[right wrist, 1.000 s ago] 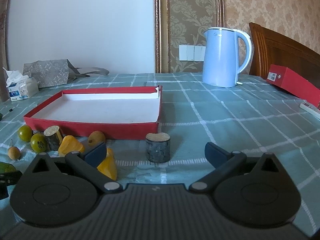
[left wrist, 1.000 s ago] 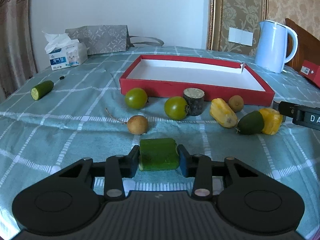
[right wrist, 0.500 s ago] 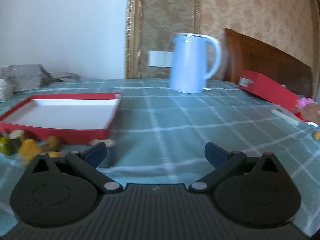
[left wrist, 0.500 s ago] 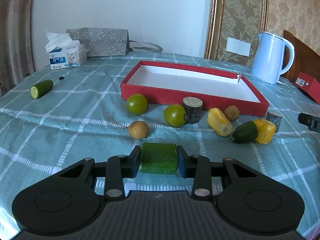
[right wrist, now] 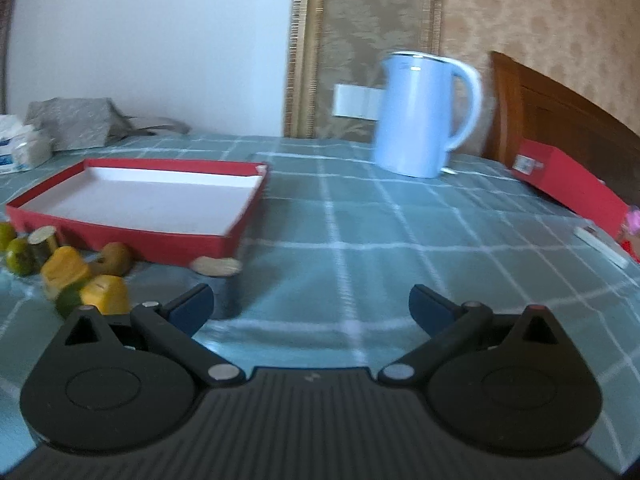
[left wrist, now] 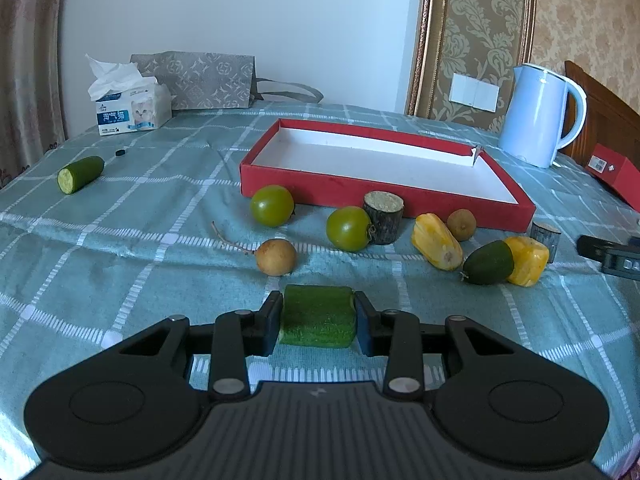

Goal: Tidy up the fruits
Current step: 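Close left gripper on the cucumber chunk while right gripper closes on the wooden cylinder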

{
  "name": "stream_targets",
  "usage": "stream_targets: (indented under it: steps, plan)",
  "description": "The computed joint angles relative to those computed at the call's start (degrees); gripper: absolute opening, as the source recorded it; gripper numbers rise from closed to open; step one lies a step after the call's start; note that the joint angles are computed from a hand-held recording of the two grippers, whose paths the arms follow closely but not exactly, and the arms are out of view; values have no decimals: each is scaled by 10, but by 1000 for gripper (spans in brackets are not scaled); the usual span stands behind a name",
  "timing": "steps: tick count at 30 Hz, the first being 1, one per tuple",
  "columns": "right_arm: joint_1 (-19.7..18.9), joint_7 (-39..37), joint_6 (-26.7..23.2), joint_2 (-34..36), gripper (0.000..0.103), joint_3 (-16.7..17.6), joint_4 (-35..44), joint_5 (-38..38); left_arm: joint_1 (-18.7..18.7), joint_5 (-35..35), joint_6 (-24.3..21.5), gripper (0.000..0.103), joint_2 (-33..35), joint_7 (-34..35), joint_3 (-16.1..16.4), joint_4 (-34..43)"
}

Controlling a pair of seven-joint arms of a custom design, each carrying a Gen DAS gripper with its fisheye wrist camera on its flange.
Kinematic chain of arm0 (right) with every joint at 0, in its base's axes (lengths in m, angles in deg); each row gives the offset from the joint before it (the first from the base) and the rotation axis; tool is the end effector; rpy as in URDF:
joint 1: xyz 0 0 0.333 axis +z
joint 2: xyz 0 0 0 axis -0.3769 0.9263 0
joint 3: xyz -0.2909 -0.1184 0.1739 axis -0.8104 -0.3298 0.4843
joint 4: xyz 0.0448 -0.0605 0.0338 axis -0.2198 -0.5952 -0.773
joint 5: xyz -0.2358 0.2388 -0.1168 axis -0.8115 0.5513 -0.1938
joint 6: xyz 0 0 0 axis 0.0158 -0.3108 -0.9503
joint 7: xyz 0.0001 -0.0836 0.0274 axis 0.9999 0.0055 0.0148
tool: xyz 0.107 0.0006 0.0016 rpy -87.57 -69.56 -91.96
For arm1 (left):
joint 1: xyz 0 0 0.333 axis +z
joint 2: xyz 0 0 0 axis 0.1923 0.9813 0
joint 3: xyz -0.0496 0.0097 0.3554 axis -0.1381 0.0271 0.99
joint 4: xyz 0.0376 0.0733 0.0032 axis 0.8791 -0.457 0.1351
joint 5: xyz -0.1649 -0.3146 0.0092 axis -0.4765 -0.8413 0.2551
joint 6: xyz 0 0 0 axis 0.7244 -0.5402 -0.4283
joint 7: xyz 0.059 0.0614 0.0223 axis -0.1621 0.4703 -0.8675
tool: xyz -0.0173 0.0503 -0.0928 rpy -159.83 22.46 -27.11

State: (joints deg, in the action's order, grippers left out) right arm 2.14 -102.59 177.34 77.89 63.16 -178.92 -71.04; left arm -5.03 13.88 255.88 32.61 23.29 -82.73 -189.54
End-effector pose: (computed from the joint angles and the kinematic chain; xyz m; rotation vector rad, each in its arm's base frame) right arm 0.5545 0.2644 0.4177 -1.3696 1.8007 -1.1523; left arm 0.5989 -0.2190 0.4192 -1.4836 1.8805 -1.0788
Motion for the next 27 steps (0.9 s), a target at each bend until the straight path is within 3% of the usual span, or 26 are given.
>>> stream_targets:
  steps: [2,7,11,14,16,18,23,27]
  plan:
    - [-5,-18,26,13,91,0,21,-3,6,4,0,37,0,-2,-6,0]
    - [-11,-82,71,50,84,-9,72,25,22,16,1,37,1,-11,-19,-3]
    - [-11,-128,108,75,69,-25,102,62,29,25,2,37,1,-16,-25,-4]
    - [-15,-112,153,80,54,-37,108,63,34,30,1,37,1,-20,-29,-4]
    - [-9,-117,152,83,47,-43,112,71,32,31,2,37,1,-21,-27,-5]
    - [-6,-129,158,86,32,-47,115,78,32,32,1,37,1,-23,-27,-5]
    - [3,-106,161,83,32,-56,108,66,27,32,0,37,1,-24,-22,-4]
    - [3,-23,163,72,32,-59,98,8,27,33,3,37,1,-22,-21,-5]
